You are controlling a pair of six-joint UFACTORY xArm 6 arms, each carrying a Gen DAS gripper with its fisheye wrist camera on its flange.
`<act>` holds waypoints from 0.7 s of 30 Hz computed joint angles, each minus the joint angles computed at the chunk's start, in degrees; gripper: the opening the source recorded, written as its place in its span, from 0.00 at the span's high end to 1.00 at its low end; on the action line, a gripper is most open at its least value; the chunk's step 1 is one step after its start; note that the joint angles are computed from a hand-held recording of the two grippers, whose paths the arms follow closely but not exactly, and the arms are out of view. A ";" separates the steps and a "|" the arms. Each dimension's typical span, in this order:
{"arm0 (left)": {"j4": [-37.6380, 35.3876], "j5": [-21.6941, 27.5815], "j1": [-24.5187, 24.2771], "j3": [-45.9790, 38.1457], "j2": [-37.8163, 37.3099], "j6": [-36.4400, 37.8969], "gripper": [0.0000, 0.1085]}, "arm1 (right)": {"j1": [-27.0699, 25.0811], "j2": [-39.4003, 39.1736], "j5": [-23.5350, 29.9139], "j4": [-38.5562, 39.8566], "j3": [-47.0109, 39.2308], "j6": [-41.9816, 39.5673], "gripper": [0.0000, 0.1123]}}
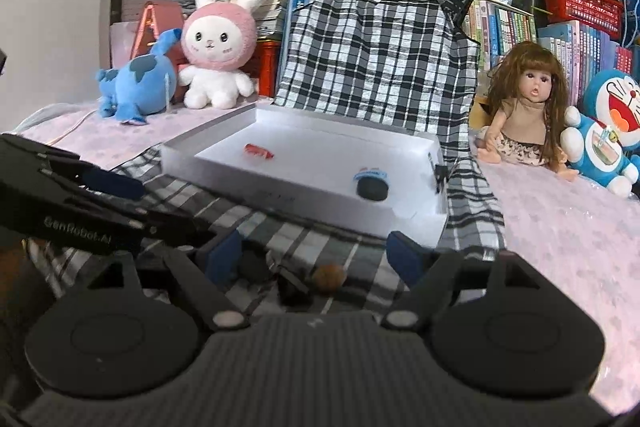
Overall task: Organize rigid objects
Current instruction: 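Withdraw both open grippers from the tray back over the remaining items, then grasp the second red crayon with the left gripper while the right grasps the brown-headed peg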
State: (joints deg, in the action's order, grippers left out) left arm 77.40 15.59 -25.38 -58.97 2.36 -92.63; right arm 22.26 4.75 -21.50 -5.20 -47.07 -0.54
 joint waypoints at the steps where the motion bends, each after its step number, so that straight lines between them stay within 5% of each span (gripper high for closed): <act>1: 0.33 -0.51 -0.03 0.60 -0.42 -1.03 0.34 | -0.16 -0.49 -0.17 -1.37 0.77 1.25 0.22; 5: 0.73 -2.07 -0.32 2.62 -1.55 -3.24 0.38 | -0.12 -2.46 -1.12 -5.24 4.41 4.28 0.22; 11: 0.06 -2.77 -0.68 3.08 -1.63 -3.71 0.47 | 2.22 -3.42 -1.87 1.58 7.14 -0.68 0.30; 21: 1.03 -3.58 -0.92 1.92 -0.75 -4.48 0.50 | 3.25 -2.53 -3.16 6.34 8.16 -1.81 0.61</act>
